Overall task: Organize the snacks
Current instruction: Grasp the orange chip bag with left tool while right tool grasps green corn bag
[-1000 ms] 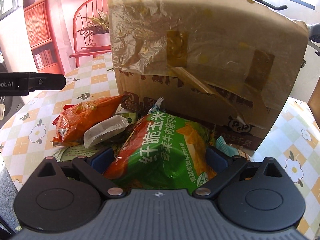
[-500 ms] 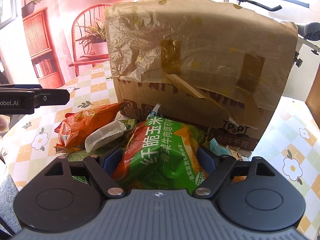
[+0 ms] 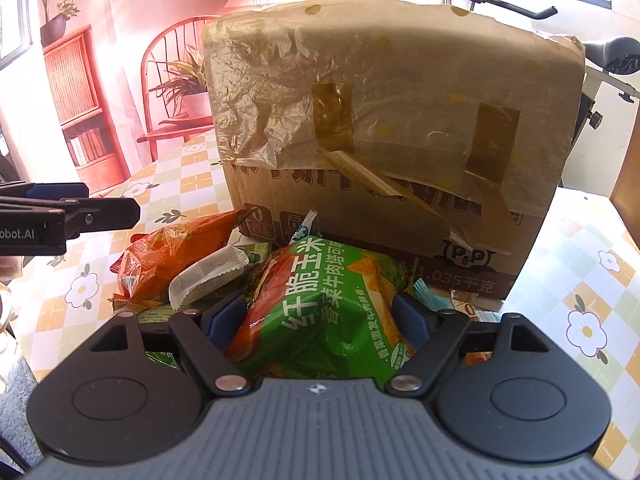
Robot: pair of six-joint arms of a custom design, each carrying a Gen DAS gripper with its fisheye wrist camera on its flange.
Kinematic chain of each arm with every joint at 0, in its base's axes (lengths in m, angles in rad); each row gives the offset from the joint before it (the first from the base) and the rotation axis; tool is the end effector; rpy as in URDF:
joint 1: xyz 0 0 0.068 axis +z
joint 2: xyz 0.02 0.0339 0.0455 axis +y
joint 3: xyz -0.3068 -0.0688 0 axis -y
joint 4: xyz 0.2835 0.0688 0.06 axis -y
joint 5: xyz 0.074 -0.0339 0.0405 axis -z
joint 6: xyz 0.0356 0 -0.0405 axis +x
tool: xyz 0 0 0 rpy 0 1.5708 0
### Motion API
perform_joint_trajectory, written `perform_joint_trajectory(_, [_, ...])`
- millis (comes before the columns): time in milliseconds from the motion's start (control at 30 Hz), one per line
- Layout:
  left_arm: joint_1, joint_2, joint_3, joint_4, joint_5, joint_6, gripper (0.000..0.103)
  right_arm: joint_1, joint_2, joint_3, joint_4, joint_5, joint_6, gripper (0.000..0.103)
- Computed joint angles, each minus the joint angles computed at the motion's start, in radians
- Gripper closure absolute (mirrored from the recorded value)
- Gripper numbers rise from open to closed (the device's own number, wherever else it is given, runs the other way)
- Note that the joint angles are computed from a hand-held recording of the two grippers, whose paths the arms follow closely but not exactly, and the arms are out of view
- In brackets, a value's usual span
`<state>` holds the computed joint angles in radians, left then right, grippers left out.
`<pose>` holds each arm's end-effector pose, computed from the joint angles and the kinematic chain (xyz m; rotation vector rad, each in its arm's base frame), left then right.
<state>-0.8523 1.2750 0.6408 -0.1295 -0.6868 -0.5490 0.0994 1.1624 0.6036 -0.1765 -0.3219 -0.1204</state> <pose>0.1933 -0.1868 0.2171 0.0003 2.1351 -0.0041 0.2479 0.0360 0.2233 -0.4134 2.2485 0.3596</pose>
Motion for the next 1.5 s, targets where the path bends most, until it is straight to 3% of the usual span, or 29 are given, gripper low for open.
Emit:
perform_joint_trajectory(400, [0.031, 0.064, 0.005, 0.034, 0.123, 0.107, 0.009, -0.001, -0.005, -0.010, 0.013, -0.003, 0.013, 0.022])
perform_joint_trajectory(700, [0.041, 0.187, 0.049, -0.035, 0.088, 0.096, 0.011, -0.013, -0.006, -0.016, 0.021, -0.020, 0.020, 0.022])
perform_joint_trajectory(733, [0.045, 0.193, 0.049, -0.034, 0.093, 0.099, 0.013, -0.015, -0.007, -0.017, 0.022, -0.023, 0.020, 0.022])
perform_joint_trajectory(867, [0.071, 0.184, 0.030, -0.009, 0.123, 0.101, 0.040, -0.023, -0.004, -0.019, 0.025, -0.029, 0.025, 0.022])
perform_joint_trajectory(933, [0.068, 0.159, 0.020, 0.000, 0.113, 0.116, 0.046, -0.026, -0.004, -0.019, 0.026, -0.033, 0.024, 0.023])
perform_joint_trajectory(1067, [0.043, 0.103, -0.009, 0.046, 0.075, 0.131, 0.048, -0.030, -0.017, -0.024, 0.031, -0.039, 0.024, 0.026])
perform_joint_trajectory(1333, [0.002, 0.013, 0.013, -0.012, 0.008, 0.064, 0.048, -0.050, -0.058, -0.018, -0.001, -0.069, 0.018, 0.036])
perform_joint_trajectory(1500, [-0.028, -0.001, 0.018, -0.054, -0.011, 0.021, 0.048, -0.040, -0.084, 0.001, -0.062, -0.052, -0.047, 0.031])
